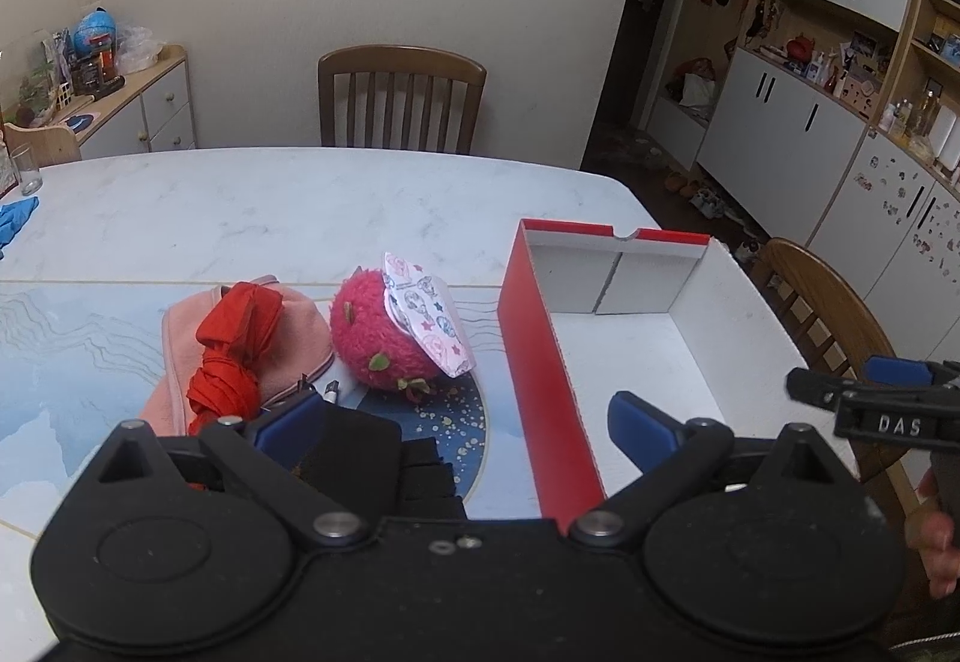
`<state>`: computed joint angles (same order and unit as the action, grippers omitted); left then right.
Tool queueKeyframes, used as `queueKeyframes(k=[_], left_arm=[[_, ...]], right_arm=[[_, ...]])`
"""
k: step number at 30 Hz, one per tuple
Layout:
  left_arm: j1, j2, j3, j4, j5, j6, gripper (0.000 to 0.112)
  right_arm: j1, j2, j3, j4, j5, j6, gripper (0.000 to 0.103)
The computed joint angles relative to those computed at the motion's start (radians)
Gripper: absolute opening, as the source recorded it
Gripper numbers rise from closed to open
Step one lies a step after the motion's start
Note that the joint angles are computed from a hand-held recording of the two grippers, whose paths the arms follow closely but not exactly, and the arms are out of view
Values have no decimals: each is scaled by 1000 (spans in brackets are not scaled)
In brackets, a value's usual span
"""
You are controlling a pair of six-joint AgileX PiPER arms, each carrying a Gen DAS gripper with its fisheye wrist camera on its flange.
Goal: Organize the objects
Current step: 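Move the left gripper toward the red folded umbrella while the right gripper clamps the box divider, then grasp the red folded umbrella with the left gripper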
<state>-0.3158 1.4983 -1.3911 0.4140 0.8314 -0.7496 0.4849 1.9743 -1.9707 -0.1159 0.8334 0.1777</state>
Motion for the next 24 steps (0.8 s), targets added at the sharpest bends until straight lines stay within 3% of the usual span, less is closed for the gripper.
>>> queueKeyframes(k=[4, 10, 16, 18, 22, 24], left_arm=[[2, 8, 7, 12, 5, -16, 100], [22, 12, 27, 33, 15, -49, 99], [53, 12, 48, 61, -3, -59, 99], [66, 20, 45, 58, -14, -39, 98], [90, 54, 21, 48, -36, 30, 98], [106, 75, 5, 26, -51, 73, 98]], right_arm=[[-45, 39, -33, -25, 19, -12, 97], [-96, 96, -88, -18, 85, -35, 87], [-125, 134, -117, 4, 137, -65, 70], [-127, 146, -121, 3, 155, -69, 58], [-129, 147, -106, 24, 169, -80, 48], [-128, 146, -106, 35, 179, -90, 37]])
